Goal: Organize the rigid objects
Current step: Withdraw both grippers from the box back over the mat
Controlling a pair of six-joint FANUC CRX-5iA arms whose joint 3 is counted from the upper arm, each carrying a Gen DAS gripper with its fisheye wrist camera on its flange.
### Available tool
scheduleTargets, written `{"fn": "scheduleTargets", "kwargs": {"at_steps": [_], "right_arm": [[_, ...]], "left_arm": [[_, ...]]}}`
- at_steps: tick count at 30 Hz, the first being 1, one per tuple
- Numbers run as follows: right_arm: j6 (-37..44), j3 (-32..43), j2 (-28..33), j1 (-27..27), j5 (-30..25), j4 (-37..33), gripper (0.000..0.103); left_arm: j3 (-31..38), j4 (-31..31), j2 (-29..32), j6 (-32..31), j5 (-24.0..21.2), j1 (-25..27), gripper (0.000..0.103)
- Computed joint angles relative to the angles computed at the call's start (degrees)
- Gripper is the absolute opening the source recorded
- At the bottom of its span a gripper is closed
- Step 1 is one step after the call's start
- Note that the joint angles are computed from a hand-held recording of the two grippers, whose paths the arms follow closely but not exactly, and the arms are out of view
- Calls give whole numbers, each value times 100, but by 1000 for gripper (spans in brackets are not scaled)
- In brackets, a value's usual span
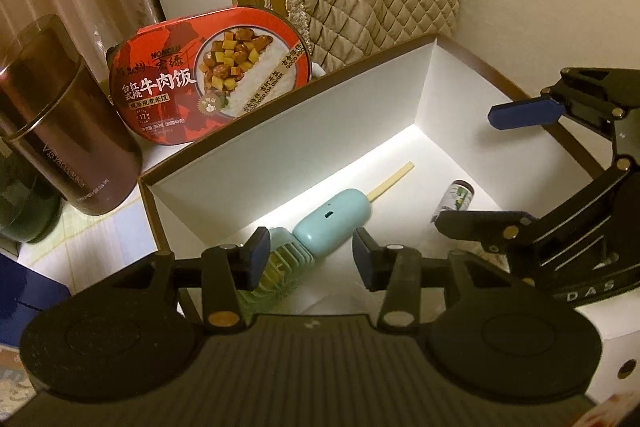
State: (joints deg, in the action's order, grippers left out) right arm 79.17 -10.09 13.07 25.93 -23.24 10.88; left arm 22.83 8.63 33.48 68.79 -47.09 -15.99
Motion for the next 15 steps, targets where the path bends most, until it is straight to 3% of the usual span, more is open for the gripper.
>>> {"fn": "scheduleTargets", "kwargs": {"at_steps": [15], "right_arm": [[-1147,-995,-1112,181,424,430,86]], "left_arm": [[-1571,1386,-1188,-902,732,180,45]]}}
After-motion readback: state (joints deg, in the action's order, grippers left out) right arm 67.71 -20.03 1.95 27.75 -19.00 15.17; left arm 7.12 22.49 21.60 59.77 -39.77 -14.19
